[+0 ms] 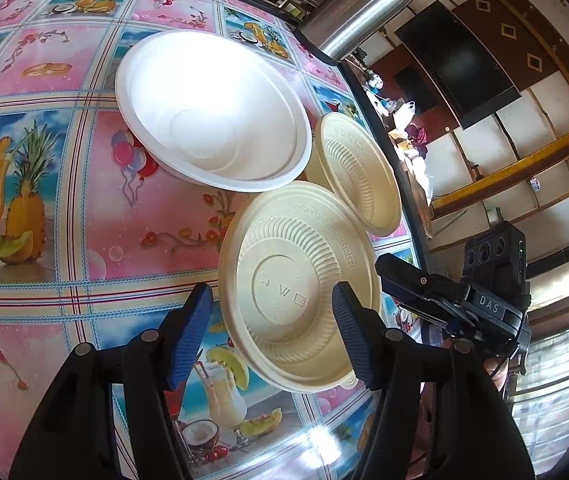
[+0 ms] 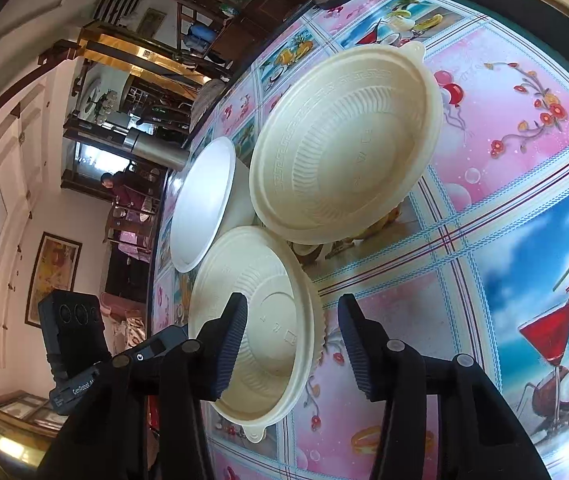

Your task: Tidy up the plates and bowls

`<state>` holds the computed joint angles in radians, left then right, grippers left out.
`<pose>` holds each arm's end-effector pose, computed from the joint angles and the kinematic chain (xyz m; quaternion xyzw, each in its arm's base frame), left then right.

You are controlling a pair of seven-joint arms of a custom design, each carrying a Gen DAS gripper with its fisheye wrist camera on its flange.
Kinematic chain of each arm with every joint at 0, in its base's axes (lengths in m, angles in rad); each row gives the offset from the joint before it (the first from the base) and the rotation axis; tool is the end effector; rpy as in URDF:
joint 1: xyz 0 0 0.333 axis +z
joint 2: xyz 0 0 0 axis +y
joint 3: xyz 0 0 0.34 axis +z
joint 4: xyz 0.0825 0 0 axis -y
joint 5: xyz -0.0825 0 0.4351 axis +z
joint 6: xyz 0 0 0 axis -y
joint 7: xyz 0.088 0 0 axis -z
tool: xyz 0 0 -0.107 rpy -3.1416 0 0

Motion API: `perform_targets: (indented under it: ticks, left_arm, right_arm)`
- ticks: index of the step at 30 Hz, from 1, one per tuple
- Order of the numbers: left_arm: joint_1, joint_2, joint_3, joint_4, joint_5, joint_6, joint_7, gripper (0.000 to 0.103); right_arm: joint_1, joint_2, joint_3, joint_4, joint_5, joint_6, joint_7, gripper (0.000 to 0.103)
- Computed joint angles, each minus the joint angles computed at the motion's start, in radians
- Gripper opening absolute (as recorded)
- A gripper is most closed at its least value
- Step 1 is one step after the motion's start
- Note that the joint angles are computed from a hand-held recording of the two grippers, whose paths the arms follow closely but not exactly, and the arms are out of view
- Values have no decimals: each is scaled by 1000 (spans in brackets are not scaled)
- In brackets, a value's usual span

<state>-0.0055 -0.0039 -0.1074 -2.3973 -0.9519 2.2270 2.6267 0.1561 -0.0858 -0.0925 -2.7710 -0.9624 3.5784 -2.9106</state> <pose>0.5101 -0.0833 0.2993 0.4794 -0.8064 0.2990 0.1747 0.4019 0.1288 0.3031 -0.3930 0.8353 0.0552 0.3806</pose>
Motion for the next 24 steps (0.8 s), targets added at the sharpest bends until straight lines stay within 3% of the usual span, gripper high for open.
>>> perform_targets:
  ticks: [7,12,17,21,24]
  left_arm:
    - [0,4,-2,-1,-5,13,-8,60]
    - [-2,-2,-2,-11,1,35,-2,51]
    - [-8,-2,-6,-16,14,61,-5,31]
    - [-13,-7,-7,-21,9,85,-2,24]
    - [-12,-4,-4,-19,2,93,-1,17]
  right_arm:
    - [1,5,4,7,-8,-2,13,40]
    - [4,9,3,20,-38,-22,49,34]
    - [5,19,11,37,-59,-45,78,24]
    - [10,23,10,49,-75,-72,90,12]
    - [11,26,12,51,-67,-82,84,10]
